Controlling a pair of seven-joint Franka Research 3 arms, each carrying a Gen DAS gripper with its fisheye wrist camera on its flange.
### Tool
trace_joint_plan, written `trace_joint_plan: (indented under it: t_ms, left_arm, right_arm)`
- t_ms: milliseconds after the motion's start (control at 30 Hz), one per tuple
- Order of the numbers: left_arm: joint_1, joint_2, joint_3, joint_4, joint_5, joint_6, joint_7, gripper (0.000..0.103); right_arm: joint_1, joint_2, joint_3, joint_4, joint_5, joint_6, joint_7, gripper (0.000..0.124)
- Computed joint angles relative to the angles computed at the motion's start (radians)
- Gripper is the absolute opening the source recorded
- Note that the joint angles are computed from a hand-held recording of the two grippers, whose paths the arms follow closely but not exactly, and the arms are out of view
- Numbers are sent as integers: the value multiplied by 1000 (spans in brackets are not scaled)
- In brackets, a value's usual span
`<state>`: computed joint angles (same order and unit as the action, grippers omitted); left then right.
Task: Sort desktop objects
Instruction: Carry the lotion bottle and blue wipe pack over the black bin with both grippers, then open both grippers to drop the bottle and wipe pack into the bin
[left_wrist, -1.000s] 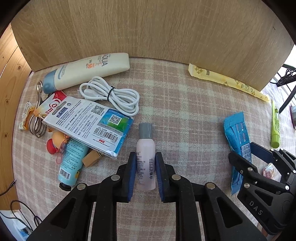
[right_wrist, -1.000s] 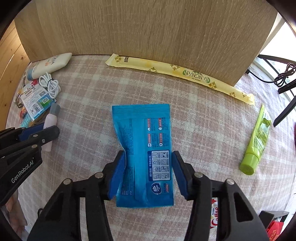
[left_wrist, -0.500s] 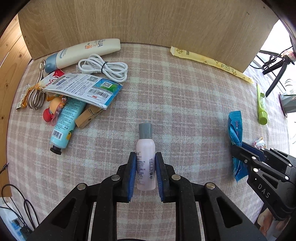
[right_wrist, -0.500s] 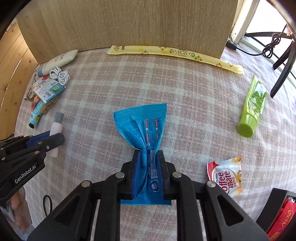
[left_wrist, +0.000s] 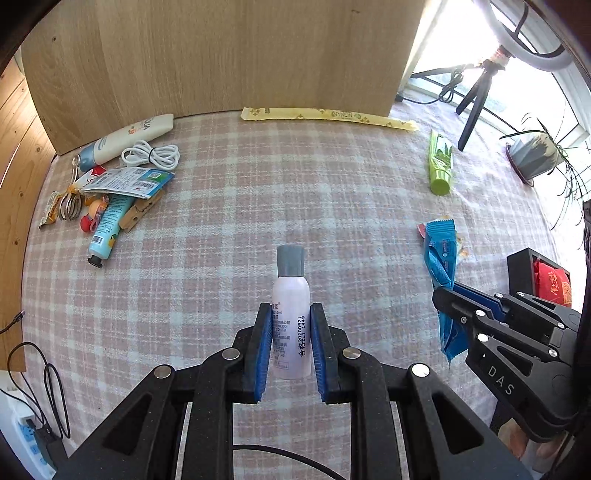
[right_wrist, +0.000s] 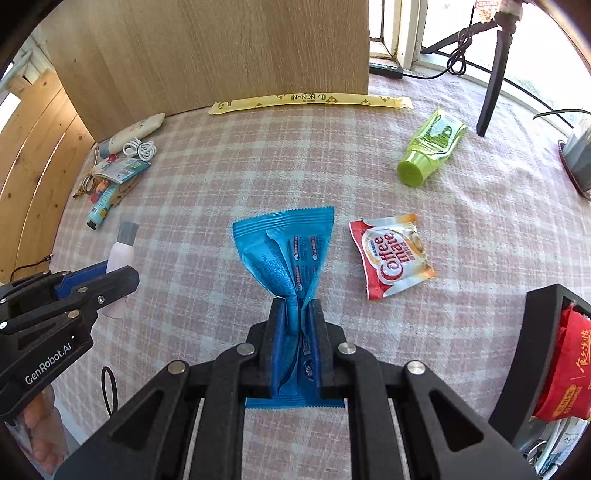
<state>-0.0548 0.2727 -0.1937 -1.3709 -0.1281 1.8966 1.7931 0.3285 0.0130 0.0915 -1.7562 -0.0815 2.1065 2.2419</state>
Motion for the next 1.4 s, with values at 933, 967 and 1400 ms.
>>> trace_joint_plan:
  t_ms: [933, 967, 1400]
  left_arm:
    - [-326, -139, -151, -122, -163, 68, -17, 19]
    - [-336, -139, -156, -120, -165, 66, -17, 19]
    - [-442, -93, -199, -81, -146, 45, -48, 19]
  right_arm:
    - [-318, -697, 11, -537, -63, -110, 102, 13]
    - [-335, -713, 8, -547, -66, -117, 95, 13]
    - [-471, -771, -40, -593, -60, -136, -8, 13]
